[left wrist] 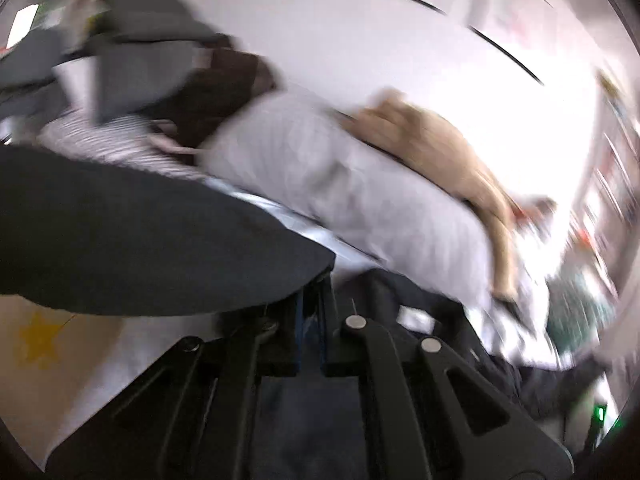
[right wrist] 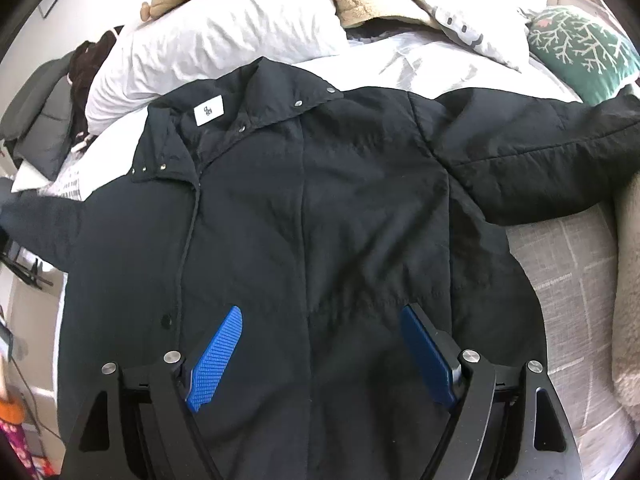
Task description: Fold large clothes
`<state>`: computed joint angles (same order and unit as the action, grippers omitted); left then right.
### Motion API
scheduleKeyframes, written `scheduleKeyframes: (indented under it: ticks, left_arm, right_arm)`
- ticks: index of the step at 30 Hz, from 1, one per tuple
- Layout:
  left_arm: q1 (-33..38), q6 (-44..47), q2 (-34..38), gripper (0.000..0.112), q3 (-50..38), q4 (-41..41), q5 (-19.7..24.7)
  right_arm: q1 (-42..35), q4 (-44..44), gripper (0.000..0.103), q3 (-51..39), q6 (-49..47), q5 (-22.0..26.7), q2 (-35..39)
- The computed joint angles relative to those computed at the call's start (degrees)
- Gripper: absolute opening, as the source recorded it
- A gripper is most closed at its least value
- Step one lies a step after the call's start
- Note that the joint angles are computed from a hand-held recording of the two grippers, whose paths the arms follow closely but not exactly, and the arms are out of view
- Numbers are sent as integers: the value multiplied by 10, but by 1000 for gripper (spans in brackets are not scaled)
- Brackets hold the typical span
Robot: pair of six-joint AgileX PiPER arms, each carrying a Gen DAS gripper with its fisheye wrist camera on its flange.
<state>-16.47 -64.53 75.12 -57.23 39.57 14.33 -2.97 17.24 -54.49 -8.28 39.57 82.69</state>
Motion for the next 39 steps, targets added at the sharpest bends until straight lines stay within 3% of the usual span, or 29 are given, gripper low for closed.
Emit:
scheduleKeyframes:
  ticks: [2,6,10,12,14,18,21,23,26,29,32,35,37,39]
  left_arm:
    - [-63,72,36,6,-34,-44,15]
    - [-146,302,152,7,-121,-208,73]
    - [-184,507,304,23,-199,-366,212]
    - [-202,508,335,26,-171,-343,195]
    - [-214,479,302,30,-112,-299,129]
    - [-190,578,264,55,-105,-408,165]
    - [-174,556,209,55,-63,-388,142]
    - [-139,566,178,56,-30,-425,112]
    - [-90,455,155,60,0,-355,107]
    - [-41,355,198,60,-26,-303,175]
    - [-10,413,199,60,-36,-414,227]
    - [-49,397,157,63,-52,-403,258]
    - [-81,348,119,82,-53,-376,268]
    - [-117,282,75,86,-38,-339,269]
  right_arm:
    - [1,1,83,-5,1,0,4]
    - [2,-6,83,-4,5,1,3]
    - [-3,2,83,-6,-2,5,10]
    - [-5,9,83,-8,-8,8,15]
    - [-7,16,83,-8,-14,12,18]
    - [-8,25,84,-8,-24,13,20]
    - [-10,33,84,-9,-28,14,28]
    - [-10,40,84,-10,-29,15,33]
    - [-5,41,84,-8,-29,8,34]
    - [-4,28,83,-6,-21,0,29]
    - [-21,24,83,-3,-18,-2,15]
    - [-42,2,84,8,8,-19,-15]
    - [-53,-19,84,17,20,-39,-42]
    - [-51,-77,84,21,67,-56,-69]
